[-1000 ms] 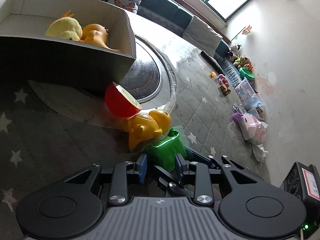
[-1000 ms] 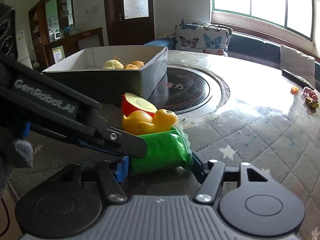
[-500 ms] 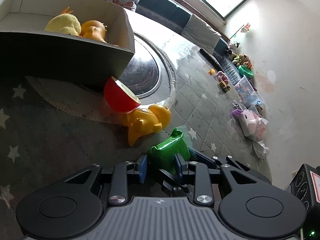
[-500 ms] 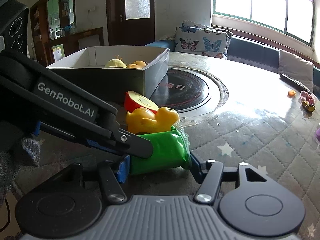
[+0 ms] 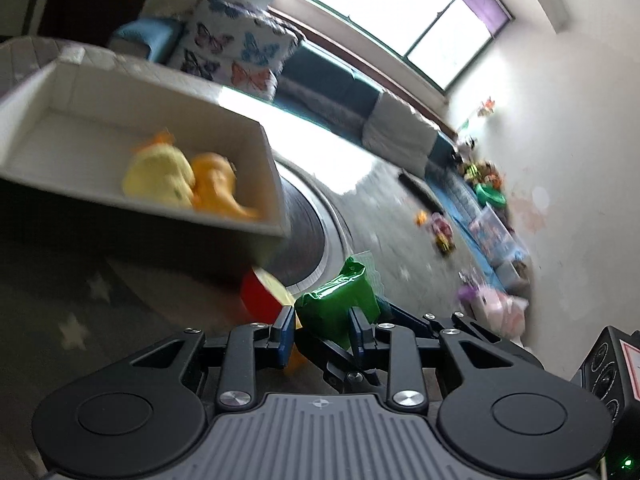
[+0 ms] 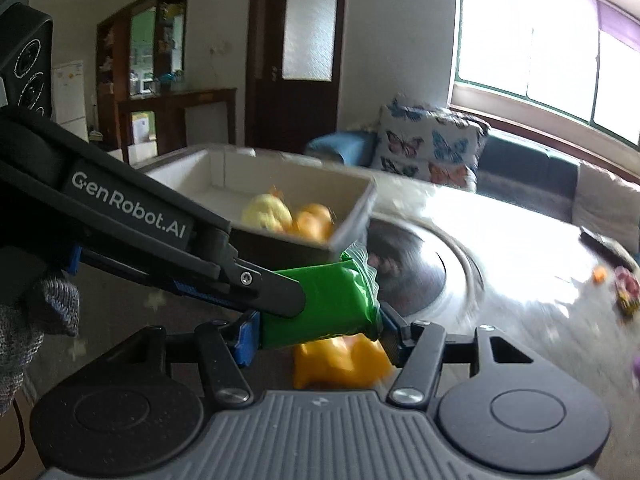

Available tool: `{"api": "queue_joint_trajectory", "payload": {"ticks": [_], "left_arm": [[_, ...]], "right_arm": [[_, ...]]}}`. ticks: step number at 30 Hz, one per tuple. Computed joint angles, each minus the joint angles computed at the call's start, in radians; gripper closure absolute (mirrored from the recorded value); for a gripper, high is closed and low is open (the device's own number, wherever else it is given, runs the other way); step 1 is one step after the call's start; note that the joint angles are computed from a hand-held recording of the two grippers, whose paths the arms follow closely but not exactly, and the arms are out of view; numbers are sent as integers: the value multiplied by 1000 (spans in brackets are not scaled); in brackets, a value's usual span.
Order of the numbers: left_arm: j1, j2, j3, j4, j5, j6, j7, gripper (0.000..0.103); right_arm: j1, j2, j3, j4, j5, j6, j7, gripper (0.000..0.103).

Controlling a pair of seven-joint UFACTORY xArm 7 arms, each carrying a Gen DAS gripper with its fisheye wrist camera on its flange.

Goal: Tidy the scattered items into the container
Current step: 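Carry the green pouch with the left tool into the box and release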

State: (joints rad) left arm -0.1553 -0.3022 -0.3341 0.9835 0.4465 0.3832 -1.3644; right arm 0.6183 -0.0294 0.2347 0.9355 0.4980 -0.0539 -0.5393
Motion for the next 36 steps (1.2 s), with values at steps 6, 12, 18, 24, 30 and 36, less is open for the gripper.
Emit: {"api": "queue_joint_trajectory", "payload": {"ticks": [6,12,18,24,30,36], "left_arm": [[48,-11,24,25,42,34,-2,72],[90,-17,60,30,42,52,15,72],[119,-29,96,-6,9,46,36,72],[150,-53,107,-60,-27,20,37,73],[178,-82,100,-98,-48,3,32,73],[191,-98,84,-109,-62,4,30,73]], "right_arm": [[-28,142,54,182,-28,4,-31,43],[-39,303,86,384,-149,56,54,43],[-4,447,71,559,-280,115,142,43],[3,534,88,658,-379,163,203,42],[-8,548,114,658,-421,161,226,38],[-13,523,118,623,-439,145,247,37]]}}
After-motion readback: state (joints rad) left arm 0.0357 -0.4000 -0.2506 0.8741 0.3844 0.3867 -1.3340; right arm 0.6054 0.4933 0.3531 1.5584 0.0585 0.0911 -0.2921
